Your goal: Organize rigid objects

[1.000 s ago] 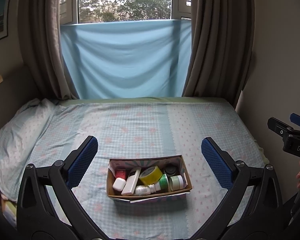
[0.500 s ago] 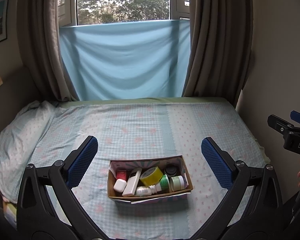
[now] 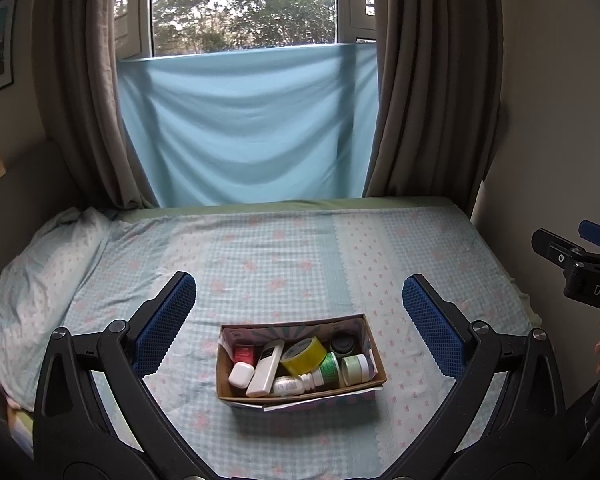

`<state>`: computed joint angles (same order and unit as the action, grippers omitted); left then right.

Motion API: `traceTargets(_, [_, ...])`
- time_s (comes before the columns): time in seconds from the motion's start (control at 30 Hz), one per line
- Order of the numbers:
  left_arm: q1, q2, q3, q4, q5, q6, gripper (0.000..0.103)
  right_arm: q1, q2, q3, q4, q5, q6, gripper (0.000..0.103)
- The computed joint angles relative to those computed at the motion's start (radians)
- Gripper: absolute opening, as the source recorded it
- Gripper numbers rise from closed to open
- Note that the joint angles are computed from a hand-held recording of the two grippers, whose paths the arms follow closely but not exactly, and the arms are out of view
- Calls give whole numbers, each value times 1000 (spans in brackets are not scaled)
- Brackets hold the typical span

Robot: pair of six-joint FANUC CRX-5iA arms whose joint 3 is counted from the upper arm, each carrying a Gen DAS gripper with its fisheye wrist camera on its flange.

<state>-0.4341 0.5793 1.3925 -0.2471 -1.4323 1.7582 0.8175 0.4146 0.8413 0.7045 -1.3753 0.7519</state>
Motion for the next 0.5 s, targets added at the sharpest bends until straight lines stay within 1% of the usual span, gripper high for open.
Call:
traceTargets(0.1, [-11,-1,3,-28,2,-3,103,-1,0,0,-1,1,0,103])
traceTargets(0.2, [-23,-20,-26,-53,23,-1,103,0,1,1,1,0,0,103])
traceTargets(0.3, [-25,-55,-86,-62,64,21,103,0,2,6,5,1,1,103])
traceTargets(0.4, [-29,-66,-101,-79,72,38,103,-1,5,11,4,-1,3,103])
traceTargets(0.43, [-27,-72,-112,-76,79,39,103,-1,5,12,2,-2,4,103])
traceTargets(0.5, [-9,-68,-113,-31,78,34,103,-2,8,20,-1,-7,3,103])
